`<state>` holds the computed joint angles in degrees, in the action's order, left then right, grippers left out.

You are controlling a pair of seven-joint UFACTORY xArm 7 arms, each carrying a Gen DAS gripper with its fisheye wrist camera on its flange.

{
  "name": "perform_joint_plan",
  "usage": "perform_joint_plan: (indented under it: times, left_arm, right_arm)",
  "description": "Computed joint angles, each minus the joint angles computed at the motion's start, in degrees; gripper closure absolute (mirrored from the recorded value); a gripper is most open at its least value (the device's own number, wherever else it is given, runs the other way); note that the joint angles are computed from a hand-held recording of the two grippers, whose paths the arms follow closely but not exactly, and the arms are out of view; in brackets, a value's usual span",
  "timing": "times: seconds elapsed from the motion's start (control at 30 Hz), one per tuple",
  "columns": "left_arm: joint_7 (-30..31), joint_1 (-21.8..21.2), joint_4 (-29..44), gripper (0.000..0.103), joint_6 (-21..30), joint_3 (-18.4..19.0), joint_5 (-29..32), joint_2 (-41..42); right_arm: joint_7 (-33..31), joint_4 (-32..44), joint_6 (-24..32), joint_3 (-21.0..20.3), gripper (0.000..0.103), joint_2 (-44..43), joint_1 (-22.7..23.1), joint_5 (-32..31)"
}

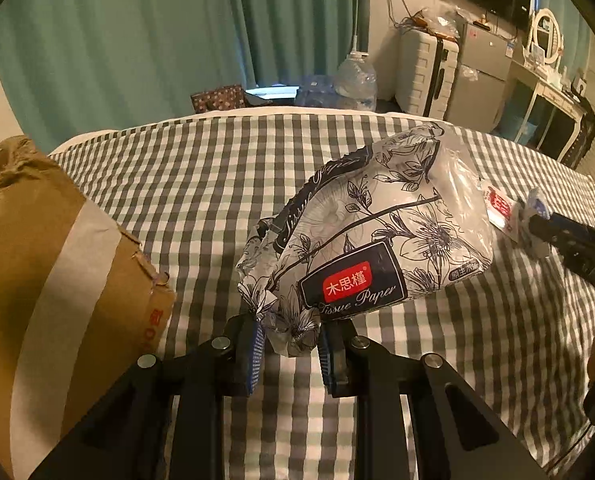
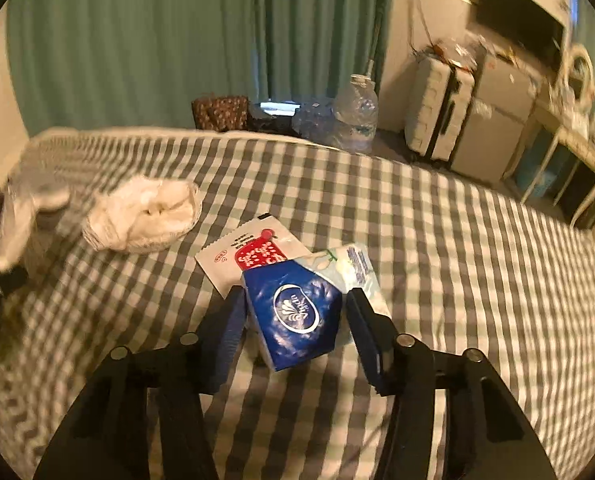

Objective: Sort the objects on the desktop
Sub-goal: 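Grasp the floral tissue pack with the left gripper while right approaches the blue Vinda pack, then grasp the blue Vinda tissue pack with the right gripper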

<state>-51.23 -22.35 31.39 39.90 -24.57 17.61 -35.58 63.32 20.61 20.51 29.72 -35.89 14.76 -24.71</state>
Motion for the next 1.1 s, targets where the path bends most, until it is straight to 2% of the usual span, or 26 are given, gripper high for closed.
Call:
perform_joint_plan:
  times: [0.03, 0.23, 0.33, 0.37, 0.4, 0.5, 0.57, 0.6, 0.7, 0.87, 0.93, 1.03, 1.07, 1.1]
  left_arm:
    - [0.05, -0.15, 0.19, 0.079, 0.72, -0.08, -0.08, -0.22]
    - [0.14, -0.84, 1.82, 0.079, 2.42, -0.49, -1.00, -0.69]
    - [-0.18, -1.08, 3.11, 0.079, 2.86, -0.97, -1.02, -0.07]
    - [-0.55, -0.86, 4.07, 0.079, 3.12, -1.48, -0.80, 0.76]
    - [-0.64, -0.91, 4.44, 0.079, 3.20, -1.55, -0.71, 1.18]
    - [-1.39, -1.14, 5.55, 0.079, 3.55, -1.97, -0.49, 2.56]
    - [-1.88, -1.38, 6.01, 0.079, 3.29, -1.99, -0.36, 3.56]
    - [-2.22, -1.47, 6.18, 0.079, 3.23, -2.12, -0.16, 3.99]
    - [-3.72, -1.18, 7.48, 0.079, 3.01, -2.89, 1.34, 6.21]
    - [-6.11, -1.38, 8.90, 0.079, 2.36, -2.90, 3.54, 9.80]
    - [-6.96, -1.61, 9.65, 0.079, 2.18, -2.74, 4.35, 11.40]
    - [-8.11, -2.37, 10.42, 0.079, 2.30, -2.40, 5.32, 13.05]
    - [-8.29, -2.74, 10.55, 0.079, 2.33, -2.14, 5.42, 13.39]
    - [-8.50, -3.11, 10.63, 0.079, 2.52, -1.95, 5.50, 13.51]
  right_arm:
    - [-0.16, -1.65, -0.07, -2.37, 0.052, -1.74, 2.03, 2.04]
    - [-3.22, -9.89, 1.42, -12.20, 0.052, -13.07, 7.70, 11.45]
    - [-5.41, -11.86, 2.45, -14.35, 0.052, -16.28, 9.30, 15.37]
    - [-5.58, -12.31, 2.33, -14.67, 0.047, -16.77, 9.52, 16.61]
    - [-5.81, -13.04, 1.06, -15.82, 0.042, -16.89, 9.99, 18.24]
    - [-5.11, -15.08, -2.47, -16.56, 0.040, -18.21, 11.93, 22.13]
    - [-3.63, -15.23, -5.14, -15.51, 0.036, -17.37, 11.63, 23.57]
    - [-1.59, -14.57, -5.16, -12.86, 0.031, -17.02, 9.66, 23.37]
    - [3.88, -11.49, -5.09, -5.19, 0.030, -13.72, 2.49, 20.14]
    - [8.37, -8.79, -11.72, -4.03, 0.030, -3.59, -3.62, 17.71]
    - [10.68, -8.33, -14.32, -1.69, 0.030, -1.31, -6.50, 16.65]
    - [9.84, -6.09, -12.10, 0.24, 0.032, 0.37, -8.89, 13.35]
    - [8.33, -4.80, -8.90, 1.61, 0.041, 0.54, -9.65, 13.28]
    - [9.08, -4.51, -8.11, 0.58, 0.042, 0.74, -8.77, 11.11]
